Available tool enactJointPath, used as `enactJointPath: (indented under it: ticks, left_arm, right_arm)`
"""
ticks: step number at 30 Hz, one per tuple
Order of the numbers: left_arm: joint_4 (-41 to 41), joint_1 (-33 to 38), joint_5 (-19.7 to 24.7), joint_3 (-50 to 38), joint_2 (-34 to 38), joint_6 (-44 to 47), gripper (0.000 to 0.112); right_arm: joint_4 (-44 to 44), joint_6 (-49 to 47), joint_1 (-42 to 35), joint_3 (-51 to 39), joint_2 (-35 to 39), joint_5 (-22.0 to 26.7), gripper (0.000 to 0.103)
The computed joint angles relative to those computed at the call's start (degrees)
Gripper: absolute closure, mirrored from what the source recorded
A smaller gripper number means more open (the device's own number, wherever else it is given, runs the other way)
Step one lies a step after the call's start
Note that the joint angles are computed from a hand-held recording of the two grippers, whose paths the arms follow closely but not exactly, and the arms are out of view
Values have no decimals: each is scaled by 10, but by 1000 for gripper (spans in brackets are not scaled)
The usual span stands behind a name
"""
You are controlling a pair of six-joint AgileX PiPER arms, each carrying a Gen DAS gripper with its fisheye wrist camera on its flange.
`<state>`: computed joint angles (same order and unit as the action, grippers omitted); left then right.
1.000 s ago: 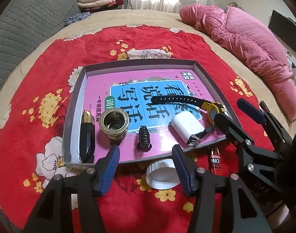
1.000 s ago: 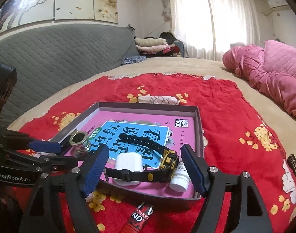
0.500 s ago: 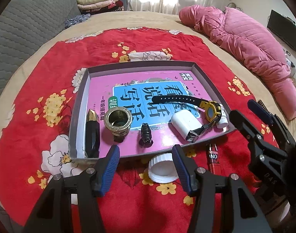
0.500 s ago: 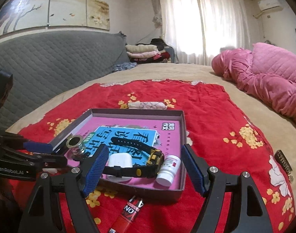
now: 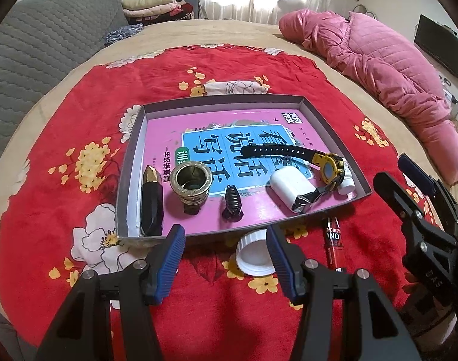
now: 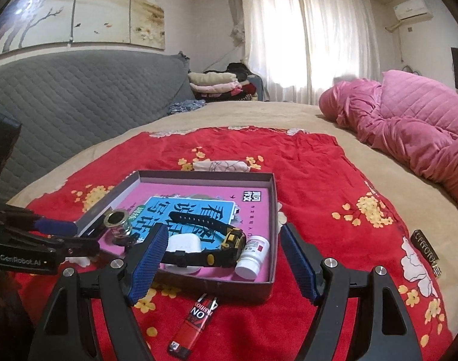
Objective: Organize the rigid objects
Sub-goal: 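Withdraw both open tools from the box, then move left tool toward the white bottle cap while right tool approaches the red lighter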
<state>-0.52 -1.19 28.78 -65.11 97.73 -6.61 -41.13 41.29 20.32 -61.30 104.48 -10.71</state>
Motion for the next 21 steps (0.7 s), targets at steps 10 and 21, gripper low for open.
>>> enactJointPath:
  ticks: [10,21]
  left_arm:
    - [-19,-3,-8,21,-16,19,57]
    - [-26,-12,-23,53,-30,21,57]
  right_arm:
    - [-29,39,-1,28,-31,9,25]
    - [-145,132,29,43,-57,43,25]
